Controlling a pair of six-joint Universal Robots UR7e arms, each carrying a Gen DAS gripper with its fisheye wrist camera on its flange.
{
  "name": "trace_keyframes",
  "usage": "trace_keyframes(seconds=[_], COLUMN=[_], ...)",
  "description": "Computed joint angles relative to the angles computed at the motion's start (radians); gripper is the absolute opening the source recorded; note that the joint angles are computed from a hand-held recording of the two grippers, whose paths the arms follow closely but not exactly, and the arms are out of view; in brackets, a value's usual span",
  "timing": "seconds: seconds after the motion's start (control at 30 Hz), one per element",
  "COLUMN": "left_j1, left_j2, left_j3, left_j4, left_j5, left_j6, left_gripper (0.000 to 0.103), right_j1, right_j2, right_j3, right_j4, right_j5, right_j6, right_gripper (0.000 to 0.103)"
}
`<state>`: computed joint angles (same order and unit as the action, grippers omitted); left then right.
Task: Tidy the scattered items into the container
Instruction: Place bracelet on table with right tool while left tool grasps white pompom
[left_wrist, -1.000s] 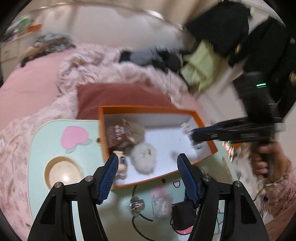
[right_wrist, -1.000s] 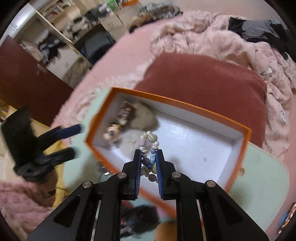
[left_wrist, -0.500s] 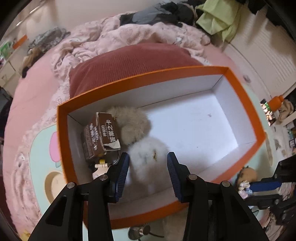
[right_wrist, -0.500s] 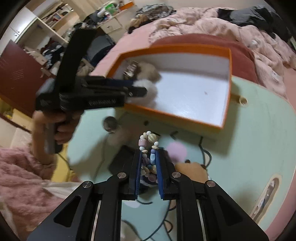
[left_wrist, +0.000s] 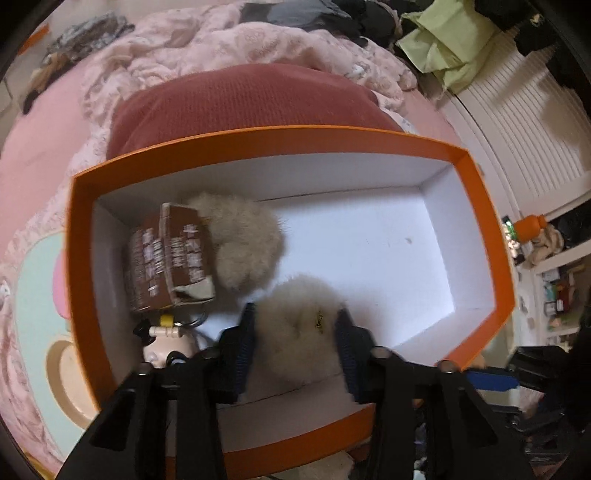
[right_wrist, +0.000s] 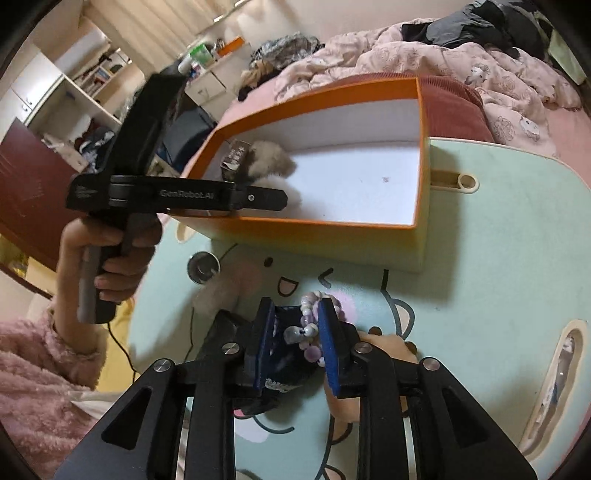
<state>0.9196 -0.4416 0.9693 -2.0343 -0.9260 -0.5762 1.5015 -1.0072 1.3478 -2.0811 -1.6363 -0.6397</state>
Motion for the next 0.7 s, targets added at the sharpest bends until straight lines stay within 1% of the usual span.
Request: trace_keyframes(seconds=[0.13, 0.2, 0.27, 0.33, 0.47, 0.57, 0.63, 0.7], left_j1=[0.002, 0.005, 0.008, -0.003, -0.037, -0.065, -0.085, -0.098], left_j2=[-0.002, -0.010, -0.021, -0.051, -0.142, -0.212, -0.261, -0.297], left_j3=[0.007, 0.022, 0.039, 0.088, 0.226, 0.342, 0.433, 0.507], left_j4=[-0.023, -0.060, -0.122, -0.207, -0.395, -0.531, -0.598, -0.623], left_j5=[-0.004, -0.027, -0.072, -0.095, -0.127, -0.089, -0.033, 0.026], left_j6=[-0.008, 0.005, 0.032, 0.067, 0.146, 0.178, 0.169, 0.135], left_gripper=[0.031, 0.030, 0.030, 0.030, 0.030, 0.030, 0.030, 0.030], right_j1=[-0.004, -0.006, -0.008, -0.008, -0.002, 0.011, 0.024, 0.037], right_j2=[-0.018, -0.027, -0.033, -0.036, -0.036, -0.030, -0.018, 0.000], right_j3=[0.021, 0.031, 0.038, 0.038, 0.019, -0.006, -0.033, -0.063], right_j4=[-0.014, -0.019, -0.027, -0.034, -0.022, -0.013, -0.004, 0.005], right_j5=[0.025, 0.031, 0.035, 0.038, 0.047, 0.052, 0.059, 0.067], right_j6=[0.009, 0.012, 0.013, 0.012, 0.009, 0.004, -0.004, -0.007], right_gripper=[0.026, 0.026, 0.026, 0.026, 0.026, 0.026, 0.026, 0.026])
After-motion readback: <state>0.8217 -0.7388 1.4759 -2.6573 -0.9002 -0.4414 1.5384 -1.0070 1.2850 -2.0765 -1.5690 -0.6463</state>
